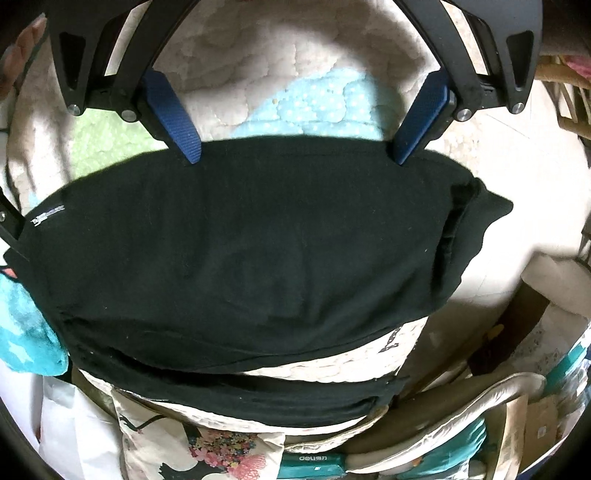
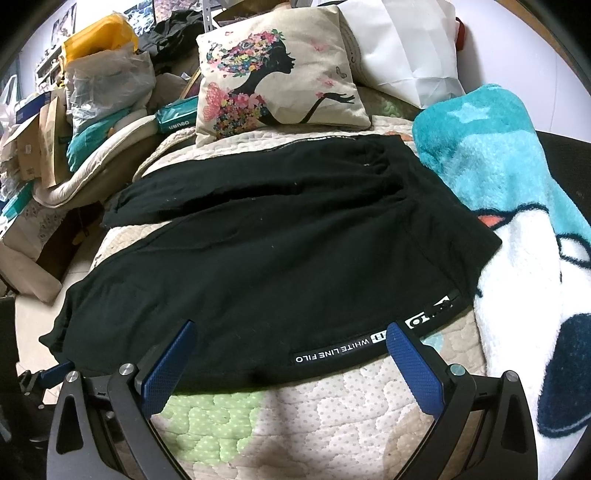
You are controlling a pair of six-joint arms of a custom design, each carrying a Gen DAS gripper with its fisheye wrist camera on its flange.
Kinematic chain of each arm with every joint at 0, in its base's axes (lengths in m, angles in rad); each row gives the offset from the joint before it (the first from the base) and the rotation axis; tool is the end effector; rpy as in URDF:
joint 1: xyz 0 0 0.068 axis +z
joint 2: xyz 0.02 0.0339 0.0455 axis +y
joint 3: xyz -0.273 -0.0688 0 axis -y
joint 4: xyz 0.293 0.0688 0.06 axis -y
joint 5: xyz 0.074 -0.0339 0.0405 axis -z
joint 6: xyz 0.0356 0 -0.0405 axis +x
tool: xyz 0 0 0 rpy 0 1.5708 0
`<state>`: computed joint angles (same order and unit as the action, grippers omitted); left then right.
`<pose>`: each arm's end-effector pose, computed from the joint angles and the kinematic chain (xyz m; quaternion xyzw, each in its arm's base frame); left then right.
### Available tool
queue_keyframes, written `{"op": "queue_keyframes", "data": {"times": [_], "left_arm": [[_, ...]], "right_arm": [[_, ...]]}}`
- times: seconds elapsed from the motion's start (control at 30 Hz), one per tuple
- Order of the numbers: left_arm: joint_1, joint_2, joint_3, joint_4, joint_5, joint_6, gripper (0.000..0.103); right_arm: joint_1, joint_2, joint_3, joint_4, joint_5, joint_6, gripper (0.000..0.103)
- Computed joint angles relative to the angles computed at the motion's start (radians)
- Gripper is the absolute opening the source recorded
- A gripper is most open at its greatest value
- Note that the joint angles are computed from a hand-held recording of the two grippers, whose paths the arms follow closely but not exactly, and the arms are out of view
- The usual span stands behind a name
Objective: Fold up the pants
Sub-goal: 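Lower both tools to the pants waistband and close both grippers on it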
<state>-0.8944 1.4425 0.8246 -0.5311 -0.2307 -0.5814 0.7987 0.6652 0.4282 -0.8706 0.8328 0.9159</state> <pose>0.1961 -0.2313 0.1643 0.1276 0.9632 -0.0566 0.2296 0.1220 0.0876 0.1839 0.1448 0.8832 -0.0989 0.4350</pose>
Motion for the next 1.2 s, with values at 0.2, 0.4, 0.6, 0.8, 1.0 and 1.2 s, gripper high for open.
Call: {"op": "queue_keyframes", "data": {"times": [0.2,0.4,0.6,0.8,1.0,1.2], "left_arm": [[0.036,-0.183,-0.009,-0.041,0.034,0.005,0.089],[0.108,-0.165,0.151,-0.094,0.029,0.162,0.089],[0.247,0.057,0.359,-0.06,0.094,0.316,0.089],[0.41,0.384,0.639,-0.037,0.24,0.363,0.089],[0.508,0.738,1.022,-0.136,0.288,0.379,0.089],[0.538,1.035,1.417,-0.24,0.334,0.407,0.089]], "right_arm": [[-0.021,-0.187,0.014,0.011,-0.111,-0.027,0.103],[-0.212,-0.119,0.231,-0.071,-0.298,-0.33,0.103],[-0.563,0.094,0.414,-0.012,-0.536,-0.713,0.103],[-0.843,0.419,0.544,0.121,-0.806,-0.91,0.103],[-0.912,0.777,0.736,0.221,-0.849,-1.04,0.103],[-0.959,1.048,0.94,0.23,-0.904,-1.136,0.103]]}}
